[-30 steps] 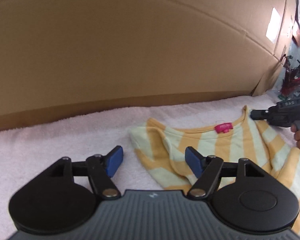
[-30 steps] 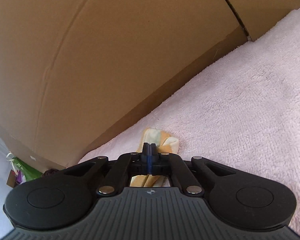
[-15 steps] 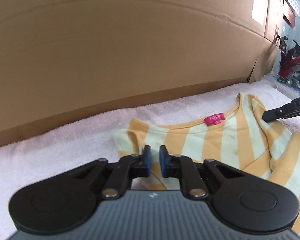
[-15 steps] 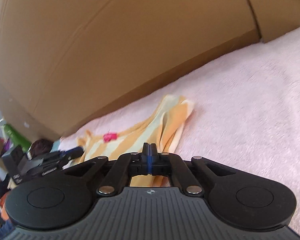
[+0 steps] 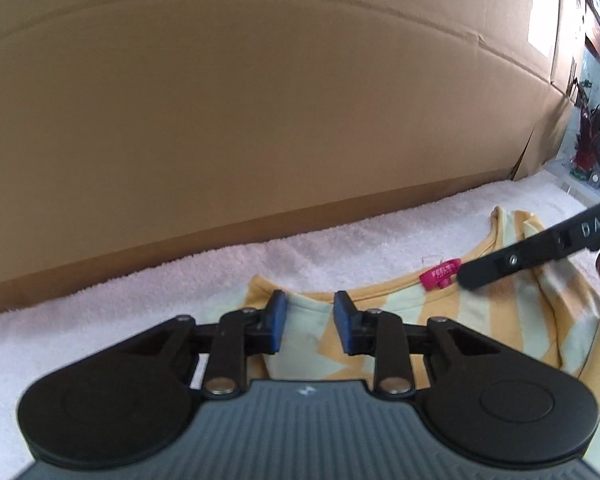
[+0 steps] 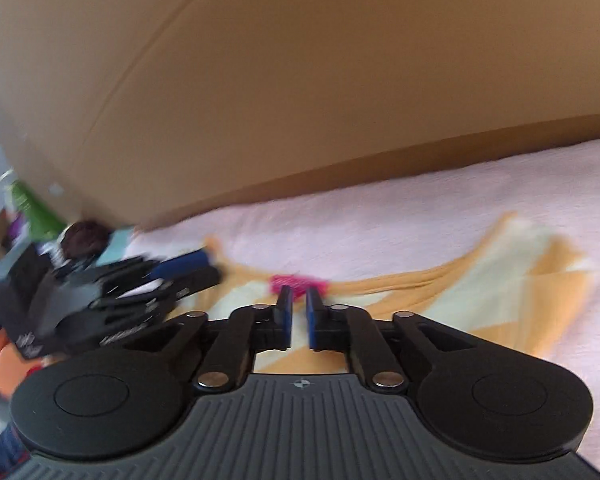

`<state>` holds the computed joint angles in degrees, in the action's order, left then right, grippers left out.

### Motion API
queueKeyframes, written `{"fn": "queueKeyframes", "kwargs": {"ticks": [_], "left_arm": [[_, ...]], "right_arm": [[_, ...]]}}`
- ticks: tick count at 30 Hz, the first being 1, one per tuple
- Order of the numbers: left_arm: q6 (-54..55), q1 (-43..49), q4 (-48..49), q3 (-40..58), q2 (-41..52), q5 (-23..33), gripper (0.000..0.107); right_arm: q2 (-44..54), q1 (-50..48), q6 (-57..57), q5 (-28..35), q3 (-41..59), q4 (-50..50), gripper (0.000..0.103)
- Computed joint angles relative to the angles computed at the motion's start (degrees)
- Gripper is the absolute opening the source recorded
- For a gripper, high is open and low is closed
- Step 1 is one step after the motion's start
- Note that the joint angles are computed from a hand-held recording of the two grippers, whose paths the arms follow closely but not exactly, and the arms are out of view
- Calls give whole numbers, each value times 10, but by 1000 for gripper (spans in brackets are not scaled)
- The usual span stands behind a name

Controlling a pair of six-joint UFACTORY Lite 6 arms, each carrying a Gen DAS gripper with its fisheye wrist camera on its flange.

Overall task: Fold clothes
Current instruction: 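Pinch the shirt hem with the right gripper while the left gripper hovers by the collar tag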

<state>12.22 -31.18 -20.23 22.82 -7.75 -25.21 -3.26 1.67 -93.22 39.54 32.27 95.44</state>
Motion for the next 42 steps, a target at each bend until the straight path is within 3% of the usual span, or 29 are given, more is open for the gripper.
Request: {"fn": "queueKeyframes", "kwargs": {"ticks": [3,4,7,10,11,14,15,16,18,20,22,24,27,28,30,31,33,36,37,38,40,41,42], "left_arm": [[24,-4,-31,-15,-11,-12,33],[35,-7,-42,-20,-14,-16,33],[90,-30,-104,-19,-9,-31,34],[97,-29,-114,-18,-10,-30,37],[86,-23,-103,-19,-12,-26,39],[57,-8,-68,-19,-15,-16,41],[57,-7,-64,-18,-15,-15,43],[61,-8,-64,-18,-15,-13,47],[63,-9,-60,-19,-17,-10,54],[58,-9,-53,-22,-20,-8,56],[59,-8,-52,-22,-21,-6,57],[63,-11,-58,-20,-17,-9,57],[56,-9,-53,-19,-16,-8,57],[52,-8,-49,-19,-14,-9,57],[59,-11,-57,-23,-21,-7,58],[61,-12,-58,-23,-21,-7,59],[60,-12,-57,-16,-7,-14,60],[64,-12,-63,-19,-12,-11,62],[59,-9,-57,-19,-12,-10,63],[57,-9,-55,-19,-11,-11,64],[60,-9,-55,-19,-10,-12,65],[63,-10,-58,-20,-11,-12,65],[65,-11,-61,-23,-13,-13,65]], "right_arm": [[-58,-79,4,2,-35,-38,0],[-64,-93,11,23,-41,-41,10],[-90,-71,23,65,-61,-32,12],[-47,9,38,32,-29,-30,12],[-44,29,18,-9,-24,-12,2],[-20,-10,11,-22,-12,14,0],[-44,-31,14,-29,-24,5,2],[-67,-56,14,-29,-37,-7,14],[-128,-145,38,31,-71,-77,22],[-141,-241,51,133,-90,-152,24],[-132,-284,26,159,-110,-180,22],[-102,-321,-20,166,-119,-170,0],[-50,-365,-61,198,-119,-107,0],[-44,-388,-68,214,-118,-97,12],[-9,-384,-84,247,-106,-80,16],[8,-367,-85,240,-100,-67,16],[32,-334,-75,186,-89,-17,0],[22,-342,-37,176,-91,4,0],[-1,-355,-39,187,-103,-6,14],[-8,-371,-41,222,-105,-40,20],[-33,-376,-17,242,-107,-116,23],[-53,-372,-15,223,-118,-126,23],[-63,-370,-37,206,-131,-113,16]]}}
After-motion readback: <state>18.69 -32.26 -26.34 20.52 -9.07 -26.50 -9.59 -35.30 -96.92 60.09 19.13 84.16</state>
